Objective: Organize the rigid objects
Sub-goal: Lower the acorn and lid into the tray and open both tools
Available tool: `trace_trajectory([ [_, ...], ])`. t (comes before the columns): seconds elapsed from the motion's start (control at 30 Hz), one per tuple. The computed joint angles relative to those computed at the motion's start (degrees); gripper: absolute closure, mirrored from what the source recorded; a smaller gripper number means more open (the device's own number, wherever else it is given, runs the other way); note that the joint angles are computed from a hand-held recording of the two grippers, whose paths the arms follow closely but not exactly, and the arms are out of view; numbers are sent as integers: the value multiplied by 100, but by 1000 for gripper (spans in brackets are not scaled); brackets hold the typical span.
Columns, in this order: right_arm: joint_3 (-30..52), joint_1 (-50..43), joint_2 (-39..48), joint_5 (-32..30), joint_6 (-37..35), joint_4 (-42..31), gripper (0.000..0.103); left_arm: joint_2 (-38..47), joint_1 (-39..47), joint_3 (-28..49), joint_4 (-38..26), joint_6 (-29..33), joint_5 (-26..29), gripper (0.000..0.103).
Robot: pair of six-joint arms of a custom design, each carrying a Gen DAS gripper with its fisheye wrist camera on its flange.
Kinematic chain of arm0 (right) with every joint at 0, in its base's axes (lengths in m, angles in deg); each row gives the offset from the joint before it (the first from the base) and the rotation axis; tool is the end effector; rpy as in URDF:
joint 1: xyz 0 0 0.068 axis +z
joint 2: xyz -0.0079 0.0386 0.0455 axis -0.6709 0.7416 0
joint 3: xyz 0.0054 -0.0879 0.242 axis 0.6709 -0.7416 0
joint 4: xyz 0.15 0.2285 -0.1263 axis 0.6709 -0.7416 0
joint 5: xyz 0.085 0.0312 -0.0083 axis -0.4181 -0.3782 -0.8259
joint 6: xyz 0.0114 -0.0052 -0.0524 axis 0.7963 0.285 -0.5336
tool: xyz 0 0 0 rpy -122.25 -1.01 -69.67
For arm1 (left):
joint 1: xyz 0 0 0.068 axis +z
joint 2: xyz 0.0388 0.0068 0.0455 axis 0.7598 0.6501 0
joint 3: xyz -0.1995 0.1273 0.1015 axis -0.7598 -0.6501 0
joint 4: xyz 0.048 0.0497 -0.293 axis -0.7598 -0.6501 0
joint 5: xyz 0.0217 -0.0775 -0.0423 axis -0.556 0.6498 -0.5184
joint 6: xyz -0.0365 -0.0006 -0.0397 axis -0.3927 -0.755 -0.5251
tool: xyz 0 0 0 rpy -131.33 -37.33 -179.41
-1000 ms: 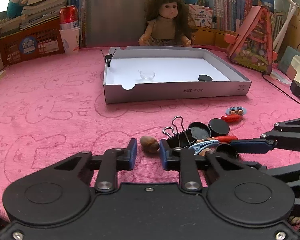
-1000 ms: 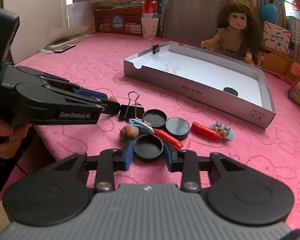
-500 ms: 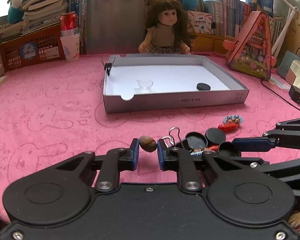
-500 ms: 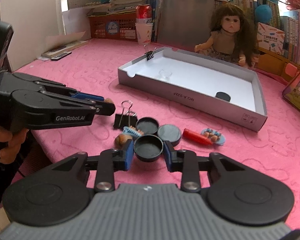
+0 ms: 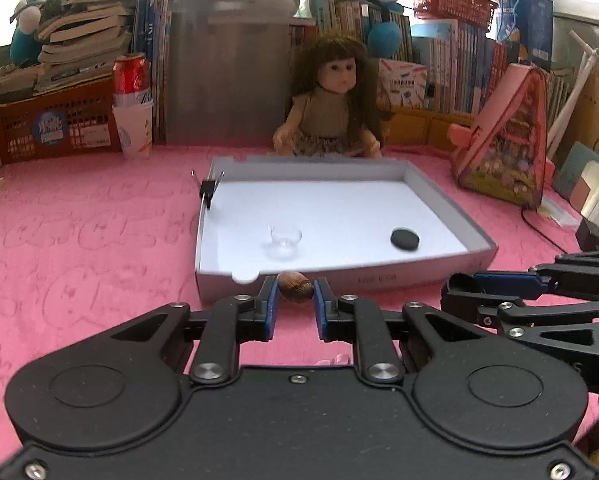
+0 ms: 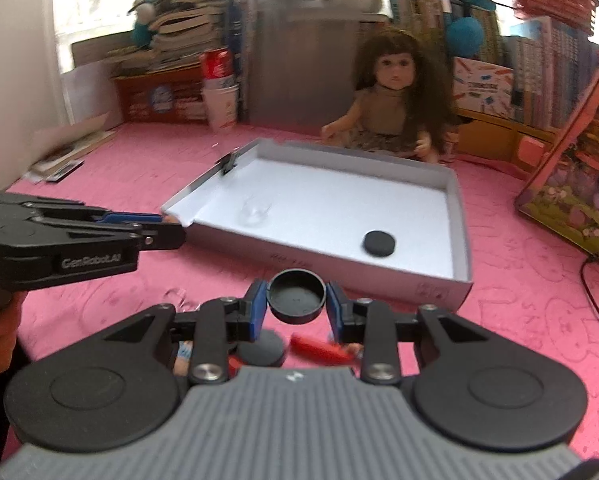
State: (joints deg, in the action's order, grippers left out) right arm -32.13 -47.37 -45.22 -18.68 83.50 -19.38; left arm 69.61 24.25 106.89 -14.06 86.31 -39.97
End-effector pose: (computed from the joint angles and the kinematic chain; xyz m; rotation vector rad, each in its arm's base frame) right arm 0.1782 -0.0164 0.1105 0.1995 2.2708 -0.0078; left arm 0.2656 -0.1333 0.0607 0.6611 2.1096 -0.4459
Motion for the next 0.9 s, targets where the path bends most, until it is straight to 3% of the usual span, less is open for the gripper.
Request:
trace_trajectory([
  [0.23, 635, -706, 1859, -337, 194, 1144, 65, 487, -143, 802, -264, -256, -110, 85],
  [0.43, 1096, -1046, 2950, -390, 320, 1715, 65, 1032, -246, 1540, -487, -457, -287, 85],
  [0.7, 1759, -1267, 4110, -362, 369, 2121, 65, 1736, -338, 2462, -827, -611, -481, 85],
  [0.9, 2376, -1301, 5005, -232, 278, 2136, 65, 2303, -330, 3322, -1418, -735, -464, 85],
])
